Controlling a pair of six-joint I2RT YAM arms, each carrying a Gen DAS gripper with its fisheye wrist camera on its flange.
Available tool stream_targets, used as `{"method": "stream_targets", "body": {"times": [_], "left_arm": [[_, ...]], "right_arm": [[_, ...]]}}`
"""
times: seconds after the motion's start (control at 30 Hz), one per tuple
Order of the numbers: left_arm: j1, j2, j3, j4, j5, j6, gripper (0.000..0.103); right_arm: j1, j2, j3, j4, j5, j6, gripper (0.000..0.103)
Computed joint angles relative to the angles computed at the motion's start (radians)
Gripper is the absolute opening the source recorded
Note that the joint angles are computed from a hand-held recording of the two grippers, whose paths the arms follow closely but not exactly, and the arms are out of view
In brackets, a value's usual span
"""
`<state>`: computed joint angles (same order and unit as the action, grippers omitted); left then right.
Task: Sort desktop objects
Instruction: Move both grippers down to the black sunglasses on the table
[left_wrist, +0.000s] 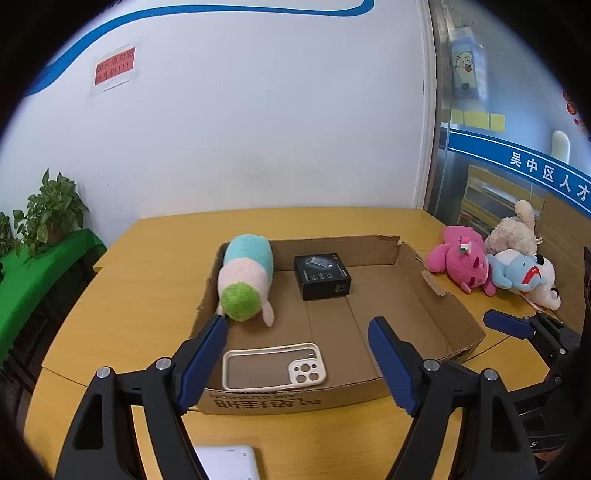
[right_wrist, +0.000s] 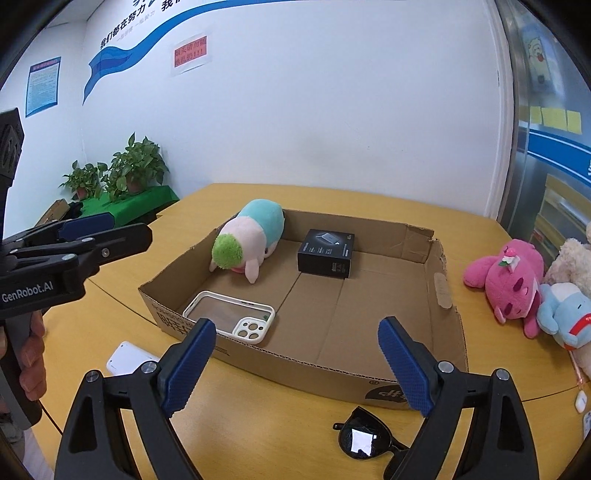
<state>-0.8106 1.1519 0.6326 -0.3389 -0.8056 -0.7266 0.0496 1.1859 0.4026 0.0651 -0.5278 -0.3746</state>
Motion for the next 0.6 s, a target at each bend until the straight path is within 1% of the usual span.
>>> {"method": "stream_targets", "body": {"times": [0.1,0.17,0.23,0.3,0.37,0.43,0.47,0.5,0.57,0.6], "left_arm": [[-0.01,0.032,-0.007,0.045,0.013,-0.001,0.079],[-0.017,0.06,-0.024,0.09,0.043,-0.015,0.079],[-0.018,0.093,-0.048,0.144,0.095,-0.042,0.079],[-0.018,0.148,-0.074,0.223,0.164,-0.075,0.079],[-0.014,0.231,-0.095,0.324,0.247,-0.095,0.079],[-0.014,0.323,-0.095,0.409,0.303,-0.105,0.079],[-0.013,0.364,-0.089,0.443,0.329,-0.105,0.079],[-0.016,0.397,-0.081,0.465,0.345,-0.109,0.079],[-0.007,0.472,-0.059,0.513,0.403,-0.123,0.079],[0.003,0.492,-0.053,0.532,0.436,-0.121,0.079]], "right_arm": [[-0.052,0.035,0.017,-0.013,-0.053,-0.045,0.091],[-0.126,0.086,0.048,-0.055,-0.114,-0.123,0.091],[-0.219,0.164,0.088,-0.116,-0.181,-0.254,0.091],[-0.329,0.285,0.14,-0.186,-0.223,-0.434,0.091],[-0.419,0.453,0.241,-0.3,-0.215,-0.609,0.088],[-0.491,0.609,0.332,-0.376,-0.182,-0.73,0.085],[-0.518,0.68,0.368,-0.383,-0.155,-0.763,0.083],[-0.529,0.718,0.384,-0.373,-0.136,-0.767,0.081],[-0.542,0.811,0.439,-0.373,-0.108,-0.764,0.069],[-0.54,0.851,0.467,-0.382,-0.097,-0.751,0.067]]}}
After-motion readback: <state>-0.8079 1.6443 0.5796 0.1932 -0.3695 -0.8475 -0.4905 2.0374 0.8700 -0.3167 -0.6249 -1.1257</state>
